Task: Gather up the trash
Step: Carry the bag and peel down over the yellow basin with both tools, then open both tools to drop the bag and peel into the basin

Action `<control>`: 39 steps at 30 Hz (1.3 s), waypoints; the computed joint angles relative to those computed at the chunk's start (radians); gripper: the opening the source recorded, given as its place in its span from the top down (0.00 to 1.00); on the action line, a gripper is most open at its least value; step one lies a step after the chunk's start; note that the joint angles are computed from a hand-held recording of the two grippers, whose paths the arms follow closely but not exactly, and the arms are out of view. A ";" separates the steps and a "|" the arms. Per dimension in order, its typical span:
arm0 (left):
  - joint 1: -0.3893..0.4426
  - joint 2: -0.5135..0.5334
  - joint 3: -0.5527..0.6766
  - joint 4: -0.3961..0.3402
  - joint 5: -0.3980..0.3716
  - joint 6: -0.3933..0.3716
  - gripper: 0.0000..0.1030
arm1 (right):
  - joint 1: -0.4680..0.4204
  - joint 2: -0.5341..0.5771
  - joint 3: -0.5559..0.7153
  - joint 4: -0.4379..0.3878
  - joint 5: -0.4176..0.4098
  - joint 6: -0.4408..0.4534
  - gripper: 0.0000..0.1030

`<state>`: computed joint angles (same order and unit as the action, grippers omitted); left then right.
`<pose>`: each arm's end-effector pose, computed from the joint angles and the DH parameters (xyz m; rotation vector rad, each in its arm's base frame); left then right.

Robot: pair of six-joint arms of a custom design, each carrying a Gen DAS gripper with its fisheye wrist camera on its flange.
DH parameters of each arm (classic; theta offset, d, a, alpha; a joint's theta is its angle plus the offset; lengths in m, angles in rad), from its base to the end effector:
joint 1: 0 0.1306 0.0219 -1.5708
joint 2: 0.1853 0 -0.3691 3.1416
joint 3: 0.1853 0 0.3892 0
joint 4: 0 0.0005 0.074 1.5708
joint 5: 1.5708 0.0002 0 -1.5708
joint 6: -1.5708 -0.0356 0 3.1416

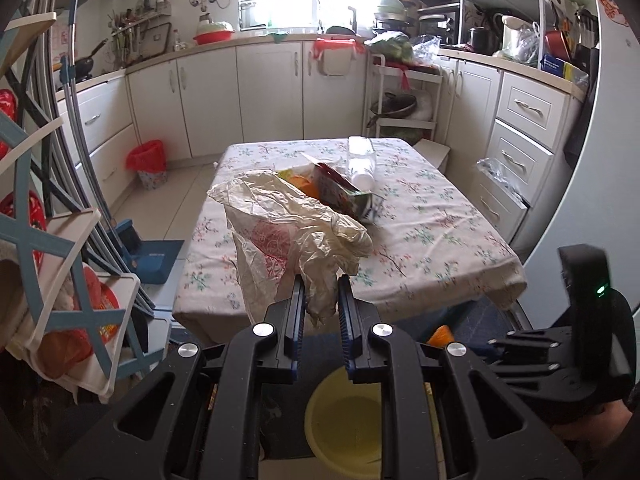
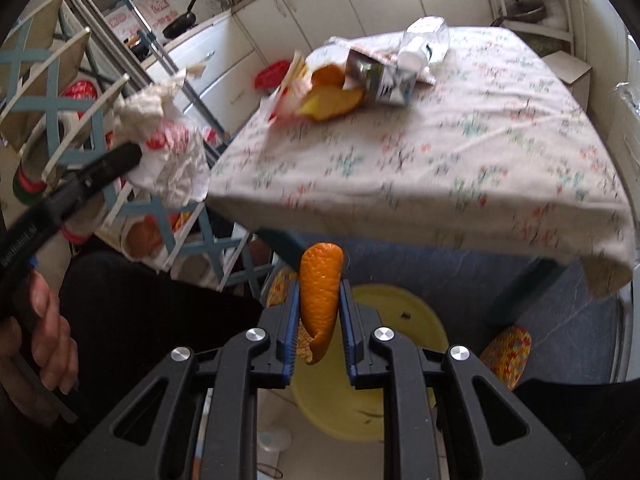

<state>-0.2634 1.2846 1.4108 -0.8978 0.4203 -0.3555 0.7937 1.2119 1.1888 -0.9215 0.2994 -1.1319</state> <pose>0.4277 -0.1309 0.4724 0.8943 2.1193 -0.4436 0.2956 0.2849 0.3975 0.5431 2.4527 0.4506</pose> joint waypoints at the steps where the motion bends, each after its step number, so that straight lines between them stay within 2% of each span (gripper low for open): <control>1: 0.001 -0.008 -0.005 -0.009 0.004 -0.005 0.86 | 0.003 0.008 0.003 -0.002 -0.009 0.001 0.80; 8: -0.003 -0.044 -0.034 -0.051 0.015 -0.029 0.86 | 0.024 0.055 0.020 -0.024 -0.063 0.000 0.76; 12: -0.005 -0.057 -0.047 -0.076 0.026 -0.035 0.85 | 0.037 0.072 0.027 -0.041 -0.088 -0.006 0.58; 14: -0.004 -0.063 -0.053 -0.091 0.034 -0.038 0.85 | 0.045 0.074 0.031 -0.058 -0.076 -0.014 0.54; 18: 0.003 -0.062 -0.057 -0.136 0.063 -0.038 0.85 | 0.047 0.062 0.030 -0.089 -0.033 -0.048 0.48; 23: 0.008 -0.061 -0.067 -0.185 0.087 -0.041 0.85 | 0.060 0.022 0.024 -0.148 0.080 -0.117 0.41; 27: 0.007 -0.054 -0.074 -0.237 0.112 -0.044 0.85 | 0.080 0.006 0.040 -0.230 0.201 -0.195 0.35; 33: -0.009 -0.041 -0.102 -0.321 0.100 -0.061 0.83 | 0.084 -0.003 0.060 -0.330 0.282 -0.264 0.30; 37: -0.044 -0.027 -0.123 -0.382 0.016 -0.081 0.55 | 0.087 -0.001 0.073 -0.377 0.316 -0.288 0.27; 39: -0.058 -0.037 -0.141 -0.371 -0.023 -0.080 0.49 | 0.095 -0.001 0.083 -0.404 0.327 -0.301 0.27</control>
<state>-0.3211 1.2476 1.2699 -1.2684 0.3971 -0.4354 0.8887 1.2110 1.2715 -1.3253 0.6268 -1.4332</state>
